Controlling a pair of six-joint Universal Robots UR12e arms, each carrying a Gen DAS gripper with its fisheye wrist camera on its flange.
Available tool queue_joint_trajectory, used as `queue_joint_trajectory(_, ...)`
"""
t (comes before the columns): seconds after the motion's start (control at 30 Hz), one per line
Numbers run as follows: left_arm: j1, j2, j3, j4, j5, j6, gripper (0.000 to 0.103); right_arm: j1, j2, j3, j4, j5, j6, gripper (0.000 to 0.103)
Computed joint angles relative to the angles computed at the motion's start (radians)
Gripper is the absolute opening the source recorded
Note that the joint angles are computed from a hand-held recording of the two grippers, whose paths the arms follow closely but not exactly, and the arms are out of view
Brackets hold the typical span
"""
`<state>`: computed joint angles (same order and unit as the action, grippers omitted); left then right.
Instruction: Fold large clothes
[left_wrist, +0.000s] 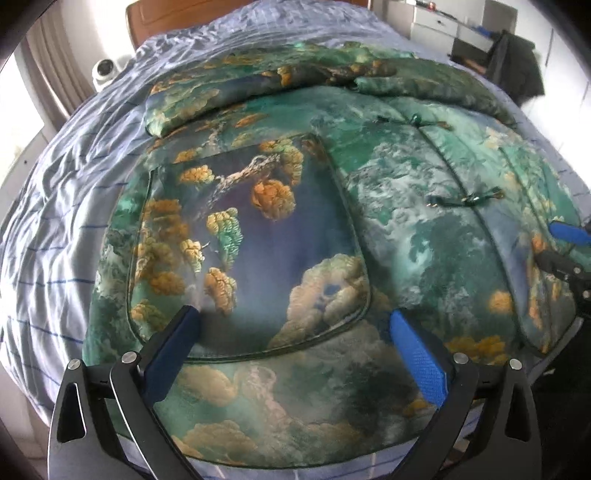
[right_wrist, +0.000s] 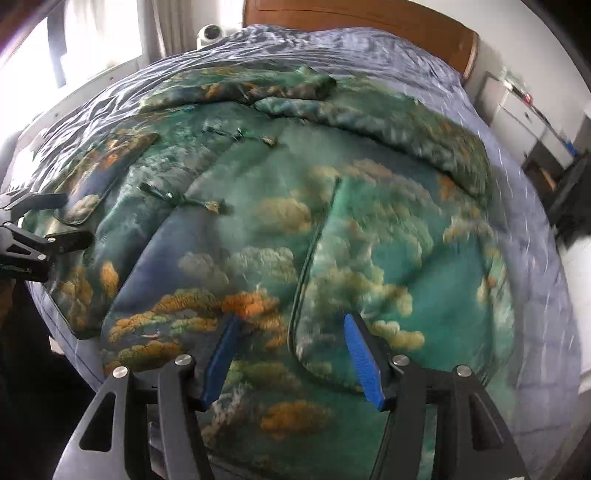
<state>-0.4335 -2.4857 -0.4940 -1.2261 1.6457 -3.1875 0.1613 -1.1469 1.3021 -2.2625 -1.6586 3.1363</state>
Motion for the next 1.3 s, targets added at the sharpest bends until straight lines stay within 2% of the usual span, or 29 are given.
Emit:
queue_joint_trajectory(0.17,0.013,0.039,-0.046,0.041,-0.025,-0.054,0.102,-0.004,-0.009,0.009,-0.032,0.02,0.042,0.06)
queue_joint_trajectory(0.33,0.03,0.101,-0.132,0.128,0.01,-0.116,0.102,-0.012,-0.014,0.018,-0.062,0.021,0.089,0.06)
queue_joint_trajectory(0.43,0.044,0.124,-0.159,0.132,0.038,-0.164,0.102,-0.015,-0.017,0.024,-0.092,0.022,0.113,0.06)
queue_joint_trajectory(0.67,0.071,0.178,-0.23,0.2,0.033,-0.284,0.102,-0.016,-0.026,0.039,-0.143,0.019,0.13,0.06)
queue_joint_trajectory(0.87,0.06,0.186,-0.229,0.28,0.171,-0.298,0.102,-0.016,-0.035,0.051,-0.181,0.007,0.141,0.06)
queue_joint_trajectory(1.03,0.06,0.159,-0.189,0.248,0.201,-0.297,0.102,-0.017,-0.038,0.056,-0.189,0.003,0.156,0.06)
queue_joint_trajectory(1.3,0.062,0.11,-0.134,0.16,0.171,-0.313,0.102,-0.018,-0.052,0.072,-0.21,-0.011,0.158,0.06)
